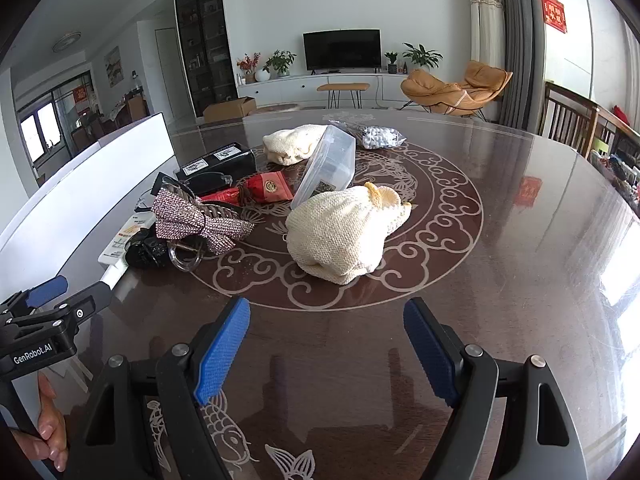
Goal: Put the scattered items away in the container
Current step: 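Reach the left gripper toward the white sunscreen tube and close on it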
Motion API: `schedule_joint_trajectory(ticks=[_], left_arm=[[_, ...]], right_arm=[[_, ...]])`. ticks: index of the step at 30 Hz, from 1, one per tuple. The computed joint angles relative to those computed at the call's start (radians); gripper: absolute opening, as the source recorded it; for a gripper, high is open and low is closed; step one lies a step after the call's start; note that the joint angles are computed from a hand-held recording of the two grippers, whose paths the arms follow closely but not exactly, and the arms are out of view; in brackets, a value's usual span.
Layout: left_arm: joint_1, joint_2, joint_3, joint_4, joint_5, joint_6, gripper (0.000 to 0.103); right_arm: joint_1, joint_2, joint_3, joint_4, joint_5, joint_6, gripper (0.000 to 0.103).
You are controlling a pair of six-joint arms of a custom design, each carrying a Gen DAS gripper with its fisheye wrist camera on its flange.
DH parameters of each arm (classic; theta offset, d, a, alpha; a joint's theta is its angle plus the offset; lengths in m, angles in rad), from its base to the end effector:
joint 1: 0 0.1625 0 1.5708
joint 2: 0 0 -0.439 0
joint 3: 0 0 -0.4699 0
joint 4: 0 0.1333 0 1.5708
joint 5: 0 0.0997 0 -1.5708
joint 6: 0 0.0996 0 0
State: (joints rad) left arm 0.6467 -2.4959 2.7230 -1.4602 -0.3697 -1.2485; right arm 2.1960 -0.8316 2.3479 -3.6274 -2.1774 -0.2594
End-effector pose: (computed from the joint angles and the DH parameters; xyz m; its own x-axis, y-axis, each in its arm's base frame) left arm -0.0148 -0.2946 0.2539 -0.7051 -0.3889 -0.5929 0.2658 0.6302 -0.7295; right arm 0.3248 -0.3192 -0.0012 -0.6810 -0.4133 0.6045 -0.7000 0.6097 -0.3718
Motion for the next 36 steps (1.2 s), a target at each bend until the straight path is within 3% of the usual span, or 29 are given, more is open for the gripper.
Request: schedule_joint_trajectory(ticks=[5,13,21,28,34,36], left_arm=[[0.038,0.039,-0.02,-0.03,-0.016,0.068,0.103],[0.234,0.227,-0.092,-0.376,-0.153,0.45,0.103],[0.343,0.339,-0.131,-0.618,-0.173,0.7,0.103],[0.395,0.431,-0.162,-0.794,-0.194,0.851,0.103],[0.426,0.502,-0.171,-0.965,-0.179,0.942,0.103],[0.42,0.502,-0.166,-0.971,-0.169,0.934,0.103]], right_arm=[[0.003,0.011,-0.001,-0.022,-0.006,-0.018,0.08],[0.003,0.019,-0.002,-0.041,-0.005,-0.023,0.08],[0.002,0.014,-0.002,-0.026,-0.006,-0.015,0.08],[0.002,0.014,-0.002,-0.024,-0.005,-0.012,0.08],[0.003,0.011,0.0,-0.022,-0.003,-0.004,0.08],[0.005,0.01,0.0,-0.02,-0.003,0.001,0.08]])
